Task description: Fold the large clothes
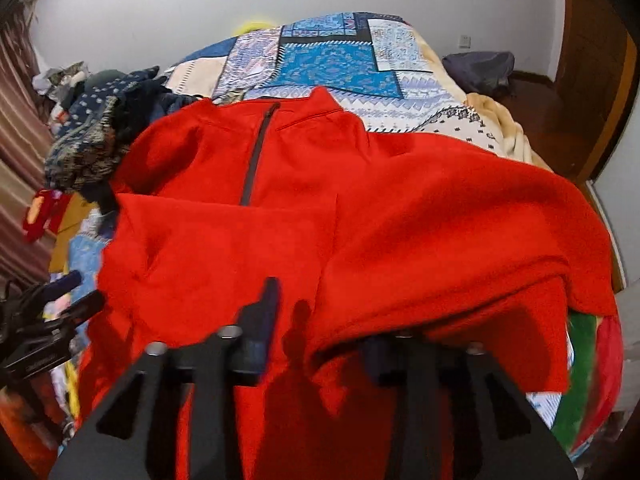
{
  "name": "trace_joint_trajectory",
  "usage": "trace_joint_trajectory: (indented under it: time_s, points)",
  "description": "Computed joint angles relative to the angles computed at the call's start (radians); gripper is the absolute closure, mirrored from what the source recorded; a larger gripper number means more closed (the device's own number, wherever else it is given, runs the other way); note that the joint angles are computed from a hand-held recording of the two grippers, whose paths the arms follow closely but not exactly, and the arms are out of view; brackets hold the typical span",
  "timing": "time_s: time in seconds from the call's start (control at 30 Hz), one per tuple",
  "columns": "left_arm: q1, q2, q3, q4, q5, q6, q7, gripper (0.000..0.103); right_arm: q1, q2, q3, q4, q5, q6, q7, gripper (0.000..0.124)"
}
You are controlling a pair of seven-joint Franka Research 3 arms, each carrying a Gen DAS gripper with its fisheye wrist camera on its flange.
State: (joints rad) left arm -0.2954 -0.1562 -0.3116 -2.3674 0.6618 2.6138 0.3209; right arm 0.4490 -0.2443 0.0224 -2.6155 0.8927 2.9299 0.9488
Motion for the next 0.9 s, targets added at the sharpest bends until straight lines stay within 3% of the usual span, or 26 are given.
trace_joint_trajectory:
  time_s: [0.2,0.43,0.57,0.7,0.9]
  points:
    - [-0.005,0.021,-0.004,0.021,0.01,0.004,-0.015,0.028,-0.003,-0.126,-0.014,-0.092,-0.031,0.067,0.023,0.073]
    - [-0.012,0.036,-0.002,0.046,0.027,-0.008,-0.022,0.028,0.069,-0.175,-0.198,-0.11,0.127,0.115,0.015,0.072]
    - [-0.016,0.044,0.001,0.054,0.026,-0.014,-0.024,0.028,0.05,-0.129,-0.248,-0.082,0.253,0.115,0.002,0.072]
    - [-0.019,0.051,0.004,0.059,0.021,-0.018,-0.02,0.028,0.001,-0.062,-0.261,-0.051,0.366,0.076,-0.017,0.071]
    - [-0.021,0.06,0.009,0.066,0.013,-0.019,-0.014,0.028,-0.061,0.066,-0.304,0.027,0.623,-0.09,-0.142,0.071]
